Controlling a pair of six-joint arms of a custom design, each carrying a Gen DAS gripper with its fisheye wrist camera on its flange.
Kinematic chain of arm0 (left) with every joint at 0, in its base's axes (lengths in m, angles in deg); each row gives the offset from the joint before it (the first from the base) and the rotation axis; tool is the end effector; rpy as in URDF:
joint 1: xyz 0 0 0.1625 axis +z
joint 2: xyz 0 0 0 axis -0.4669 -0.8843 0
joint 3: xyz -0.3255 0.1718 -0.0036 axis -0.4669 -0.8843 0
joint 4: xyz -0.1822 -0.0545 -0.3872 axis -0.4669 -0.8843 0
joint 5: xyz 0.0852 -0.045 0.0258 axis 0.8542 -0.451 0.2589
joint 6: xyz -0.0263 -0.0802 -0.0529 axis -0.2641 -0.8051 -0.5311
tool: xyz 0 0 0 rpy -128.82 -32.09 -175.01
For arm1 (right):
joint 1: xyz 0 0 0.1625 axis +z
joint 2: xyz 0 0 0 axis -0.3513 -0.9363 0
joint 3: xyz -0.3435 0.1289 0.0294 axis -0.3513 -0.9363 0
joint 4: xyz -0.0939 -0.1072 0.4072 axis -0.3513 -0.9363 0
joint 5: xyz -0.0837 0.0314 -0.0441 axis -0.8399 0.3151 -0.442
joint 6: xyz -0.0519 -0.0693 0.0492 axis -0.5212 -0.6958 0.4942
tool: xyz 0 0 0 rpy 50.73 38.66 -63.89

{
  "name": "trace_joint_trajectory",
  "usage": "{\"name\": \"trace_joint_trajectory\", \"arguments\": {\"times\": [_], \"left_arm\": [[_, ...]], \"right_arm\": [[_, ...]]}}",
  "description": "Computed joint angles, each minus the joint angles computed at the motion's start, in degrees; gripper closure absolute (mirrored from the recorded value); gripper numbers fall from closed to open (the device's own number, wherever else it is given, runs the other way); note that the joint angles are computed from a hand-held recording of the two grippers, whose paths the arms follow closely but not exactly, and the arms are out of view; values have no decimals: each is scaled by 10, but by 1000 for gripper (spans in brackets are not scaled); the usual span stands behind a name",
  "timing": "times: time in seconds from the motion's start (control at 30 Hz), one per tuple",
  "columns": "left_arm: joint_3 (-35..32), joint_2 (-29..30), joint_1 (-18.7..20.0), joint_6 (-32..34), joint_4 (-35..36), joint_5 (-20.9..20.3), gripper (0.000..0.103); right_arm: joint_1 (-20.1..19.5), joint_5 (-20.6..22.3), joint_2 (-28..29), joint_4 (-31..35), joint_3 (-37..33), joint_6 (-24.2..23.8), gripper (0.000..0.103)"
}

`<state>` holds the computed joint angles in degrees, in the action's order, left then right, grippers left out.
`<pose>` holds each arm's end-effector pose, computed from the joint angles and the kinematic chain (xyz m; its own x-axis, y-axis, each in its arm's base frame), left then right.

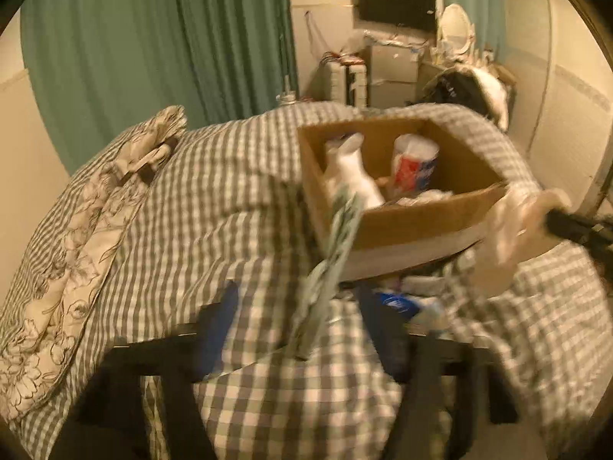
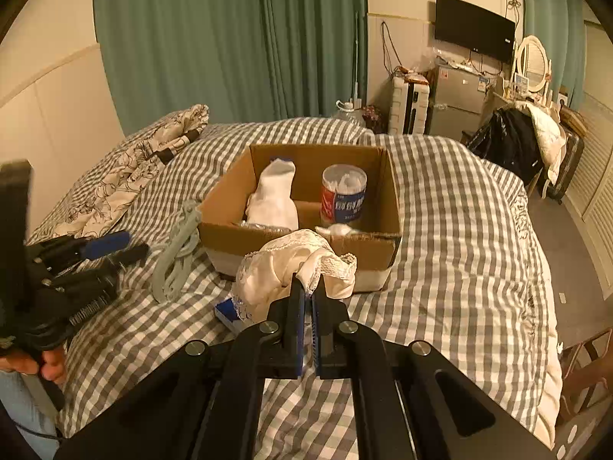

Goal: Organize objects
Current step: 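Carry clip and lace cloth into the box and open both tools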

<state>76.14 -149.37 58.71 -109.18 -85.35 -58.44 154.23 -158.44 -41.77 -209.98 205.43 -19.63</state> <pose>-0.0142 -0.2690 0.2781 -0.6096 -0.2434 -0.7544 0.4060 0.7215 -0.5609 0.3603 -0.2672 -0.0185 -0.6552 -0.4931 0.5724 -0.7225 0.6303 -0.2840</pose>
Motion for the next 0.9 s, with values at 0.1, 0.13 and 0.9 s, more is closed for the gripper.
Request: {"name": "trace_joint_trajectory", "arguments": {"times": [0.1,0.13,0.9], "left_arm": [[23,-8,49,85,-90,3,33],[31,-7,68,121,-134,3,33],[-74,76,-137,-71,73,-18,94]], "right_arm": [[-11,5,8,1,-2,0,100],[-15,7,12,-1,-3,-2,100],[38,-17,-59,-14,8,-19,100]]}}
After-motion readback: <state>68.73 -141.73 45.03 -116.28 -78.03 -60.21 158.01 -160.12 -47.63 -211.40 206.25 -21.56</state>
